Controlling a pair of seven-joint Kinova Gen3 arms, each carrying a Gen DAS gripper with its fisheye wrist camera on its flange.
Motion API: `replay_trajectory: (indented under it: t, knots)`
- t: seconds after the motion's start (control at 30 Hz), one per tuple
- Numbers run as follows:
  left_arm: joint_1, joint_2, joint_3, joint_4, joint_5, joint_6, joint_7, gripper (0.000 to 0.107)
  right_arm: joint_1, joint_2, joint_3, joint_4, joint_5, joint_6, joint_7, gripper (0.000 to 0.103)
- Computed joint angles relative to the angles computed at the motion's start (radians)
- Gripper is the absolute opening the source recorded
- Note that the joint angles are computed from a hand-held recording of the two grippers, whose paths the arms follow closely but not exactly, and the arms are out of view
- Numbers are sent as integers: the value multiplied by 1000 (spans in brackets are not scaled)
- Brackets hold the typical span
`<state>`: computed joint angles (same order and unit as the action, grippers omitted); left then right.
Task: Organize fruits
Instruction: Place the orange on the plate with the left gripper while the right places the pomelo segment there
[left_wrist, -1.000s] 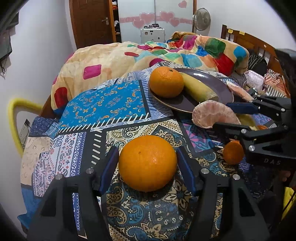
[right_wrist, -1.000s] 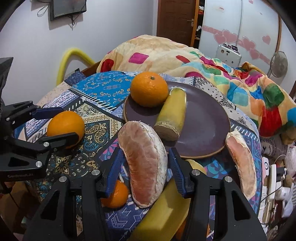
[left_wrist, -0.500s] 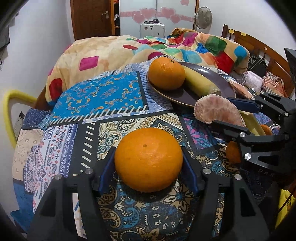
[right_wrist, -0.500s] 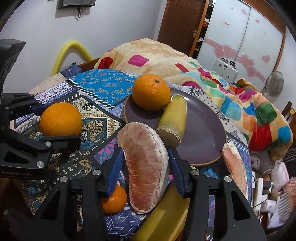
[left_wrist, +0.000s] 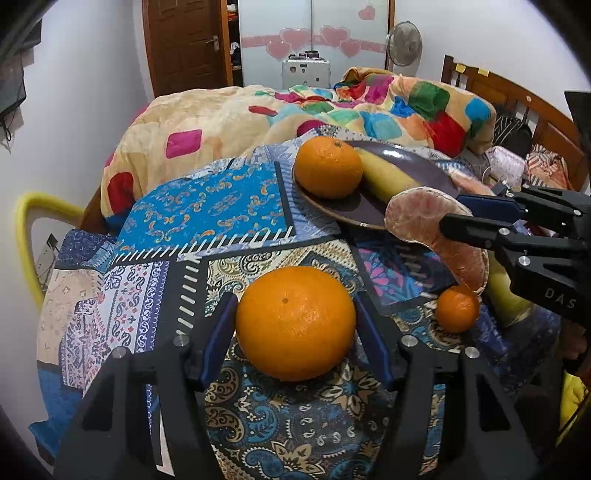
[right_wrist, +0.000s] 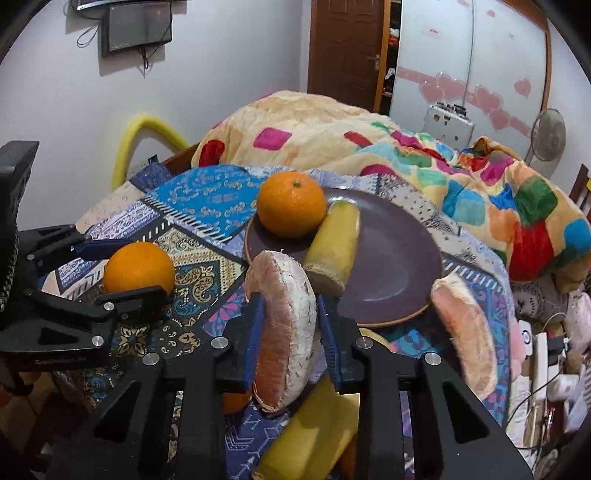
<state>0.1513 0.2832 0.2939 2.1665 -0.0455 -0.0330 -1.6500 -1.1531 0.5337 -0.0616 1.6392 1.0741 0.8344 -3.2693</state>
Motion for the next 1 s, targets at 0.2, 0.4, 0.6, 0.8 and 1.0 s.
replay_trajectory:
  t: [0.2,0.4,0.6,0.8,1.0]
  knots:
    - [-17,-37,33,-2,-3,-9,20,63,-16,-36,4,45,47,15,-77,26]
    - [48,-59,-12,-32,1,-25,34,63,-12,-83,-28,87,122,92,-173,26]
    - [98,-43,-40,-81,1,-18,41,63,19,-110,-65,109,168,155,-230,26]
    - [254,-1,-181,-138,38,-23,12,63,63,-115,-83,118,193,168,-260,25]
    - [290,57,-207,-204,51,6,3,63,112,-107,-85,118,196,117,-264,20]
